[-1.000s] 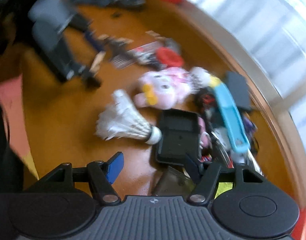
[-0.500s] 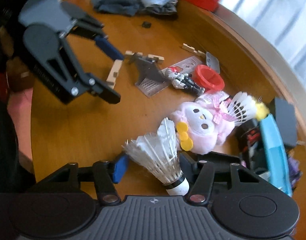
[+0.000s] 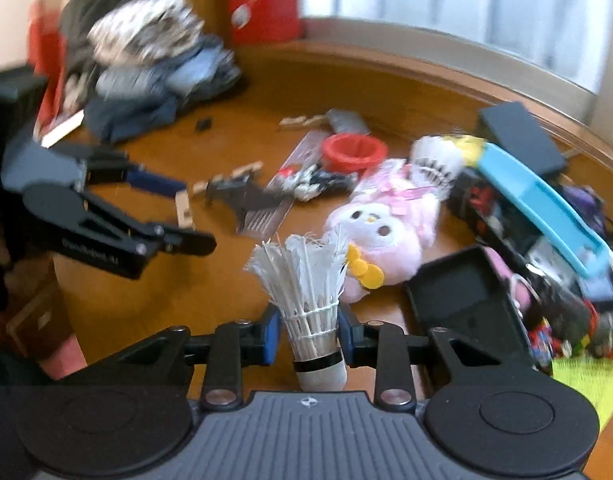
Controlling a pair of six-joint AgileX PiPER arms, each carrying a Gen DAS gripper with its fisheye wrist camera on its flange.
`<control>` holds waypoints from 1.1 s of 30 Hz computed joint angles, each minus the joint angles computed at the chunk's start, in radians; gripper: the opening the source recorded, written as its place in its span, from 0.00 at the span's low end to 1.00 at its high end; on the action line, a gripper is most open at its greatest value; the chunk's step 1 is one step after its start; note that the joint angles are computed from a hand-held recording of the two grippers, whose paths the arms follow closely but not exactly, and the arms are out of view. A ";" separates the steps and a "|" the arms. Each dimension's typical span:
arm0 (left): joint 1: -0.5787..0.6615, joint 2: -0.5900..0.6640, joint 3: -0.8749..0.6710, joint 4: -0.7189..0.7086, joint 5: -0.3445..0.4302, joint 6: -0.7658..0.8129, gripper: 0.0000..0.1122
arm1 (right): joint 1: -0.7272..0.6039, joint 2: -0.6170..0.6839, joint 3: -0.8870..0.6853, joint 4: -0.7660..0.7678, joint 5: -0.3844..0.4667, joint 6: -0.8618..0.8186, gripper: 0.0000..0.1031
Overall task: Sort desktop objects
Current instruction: 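Carry the shuttlecock and wooden block toward the red box with both tools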
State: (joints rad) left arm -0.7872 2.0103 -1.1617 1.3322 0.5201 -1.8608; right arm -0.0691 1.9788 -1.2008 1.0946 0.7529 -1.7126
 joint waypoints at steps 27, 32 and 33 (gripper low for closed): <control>-0.194 0.300 -0.676 -0.386 0.273 0.454 0.68 | -0.462 -0.109 0.114 0.232 0.222 -0.134 0.31; -0.242 0.441 -0.971 -0.467 0.407 0.537 0.68 | -0.559 -0.040 -0.019 0.153 0.329 -0.101 0.31; -0.249 0.475 -1.041 -0.483 0.435 0.552 0.68 | -0.573 -0.021 -0.052 0.135 0.348 -0.092 0.31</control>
State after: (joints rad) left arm -1.0363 2.4851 -2.2029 0.8496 0.9552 -1.3092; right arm -0.6417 1.9573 -1.2527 1.2298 1.1009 -1.8047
